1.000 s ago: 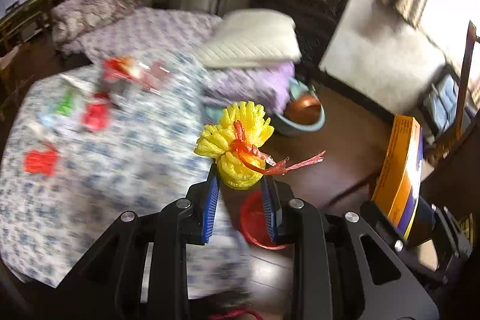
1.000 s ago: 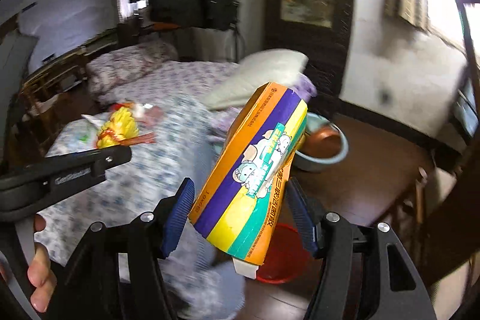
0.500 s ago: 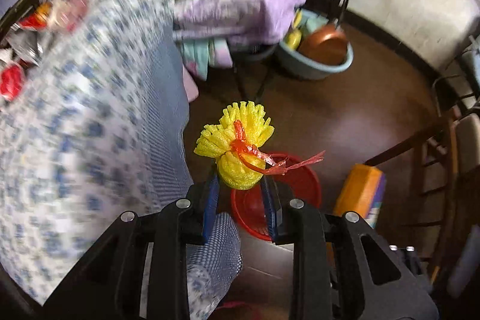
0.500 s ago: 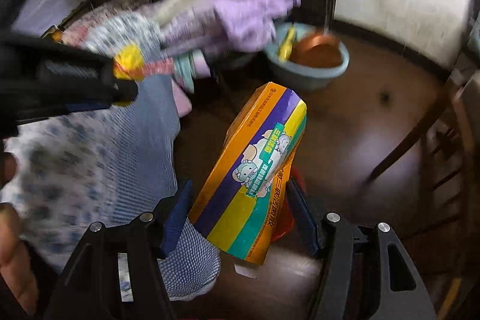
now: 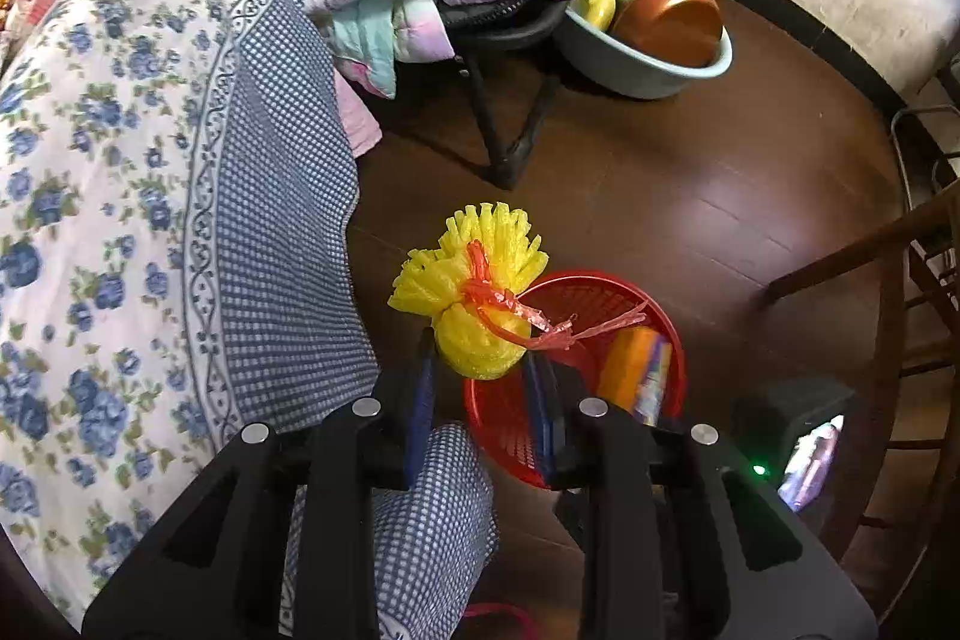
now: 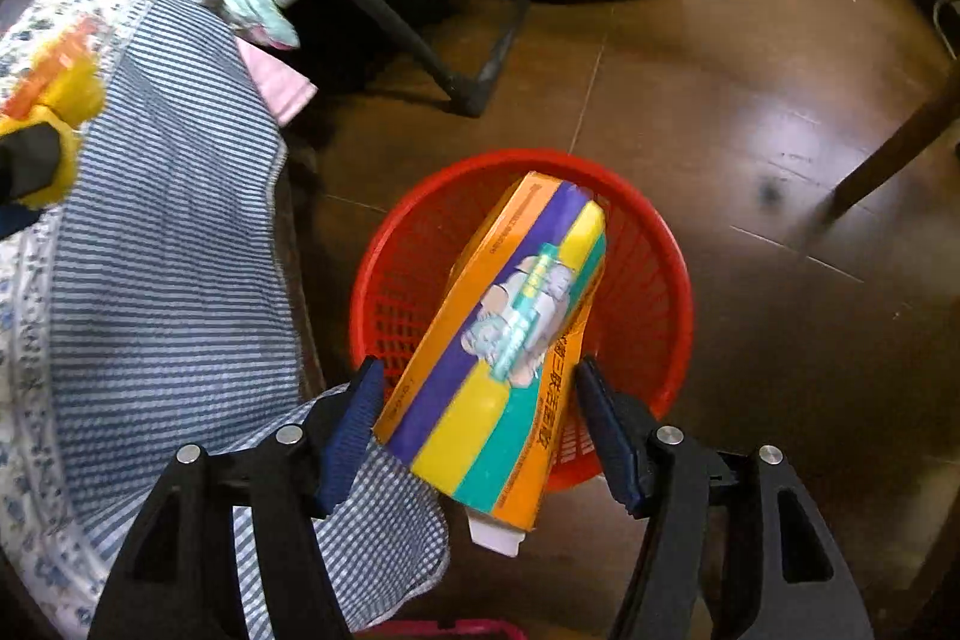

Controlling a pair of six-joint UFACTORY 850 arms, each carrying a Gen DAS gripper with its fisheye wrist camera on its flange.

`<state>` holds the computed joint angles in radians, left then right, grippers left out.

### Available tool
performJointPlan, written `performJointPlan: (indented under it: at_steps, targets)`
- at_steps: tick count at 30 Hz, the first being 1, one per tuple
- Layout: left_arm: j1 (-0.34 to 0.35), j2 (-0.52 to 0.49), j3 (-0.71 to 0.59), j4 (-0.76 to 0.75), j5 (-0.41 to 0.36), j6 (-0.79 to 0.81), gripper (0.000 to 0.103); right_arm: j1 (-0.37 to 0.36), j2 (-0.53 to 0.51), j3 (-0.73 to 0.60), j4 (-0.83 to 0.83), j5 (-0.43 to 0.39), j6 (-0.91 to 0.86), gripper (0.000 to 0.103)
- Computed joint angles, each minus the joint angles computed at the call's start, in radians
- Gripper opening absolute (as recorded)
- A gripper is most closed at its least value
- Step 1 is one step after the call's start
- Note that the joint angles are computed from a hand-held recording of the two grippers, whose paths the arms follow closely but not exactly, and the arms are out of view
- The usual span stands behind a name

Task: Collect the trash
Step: 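Carry the box to the red wastebasket and release it with the right gripper, then lower the yellow net into the red wastebasket and open the left gripper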

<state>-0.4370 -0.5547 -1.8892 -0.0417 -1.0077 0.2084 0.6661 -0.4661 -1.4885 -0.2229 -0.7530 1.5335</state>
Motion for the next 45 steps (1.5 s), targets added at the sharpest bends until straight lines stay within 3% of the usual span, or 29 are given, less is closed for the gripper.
performJointPlan:
  at_steps: [5, 13, 17, 24, 30, 33, 37, 40, 45]
  targets:
    - [-0.008, -0.011, 0.000, 0.006, 0.013, 0.003, 0.029, 0.005, -0.016, 0.000, -0.031, -0.041, 0.019, 0.073]
    - [-0.005, -0.043, -0.012, 0.018, -0.023, -0.017, 0.029, 0.062, 0.095, 0.087, -0.027, -0.077, 0.057, 0.074]
    - [-0.027, -0.023, 0.046, 0.011, -0.033, 0.044, 0.031, 0.114, 0.157, 0.116, -0.048, -0.127, 0.112, 0.074]
    - [-0.083, 0.003, 0.148, 0.035, 0.015, 0.102, 0.031, 0.166, 0.210, 0.141, -0.049, -0.215, 0.167, 0.075]
    - [-0.072, -0.037, 0.123, 0.004, -0.037, 0.111, 0.031, 0.174, 0.236, 0.166, -0.045, -0.235, 0.207, 0.075]
    - [-0.073, -0.040, 0.116, -0.015, -0.046, 0.123, 0.042, 0.168, 0.230, 0.165, -0.041, -0.228, 0.211, 0.075]
    - [-0.079, -0.025, 0.122, -0.032, -0.029, 0.131, 0.072, 0.163, 0.202, 0.140, -0.028, -0.219, 0.178, 0.075]
    - [-0.085, -0.010, 0.132, -0.032, -0.012, 0.130, 0.079, 0.161, 0.193, 0.127, -0.025, -0.224, 0.159, 0.075]
    - [-0.087, -0.006, 0.126, -0.045, -0.028, 0.136, 0.080, 0.160, 0.191, 0.113, -0.032, -0.244, 0.161, 0.075]
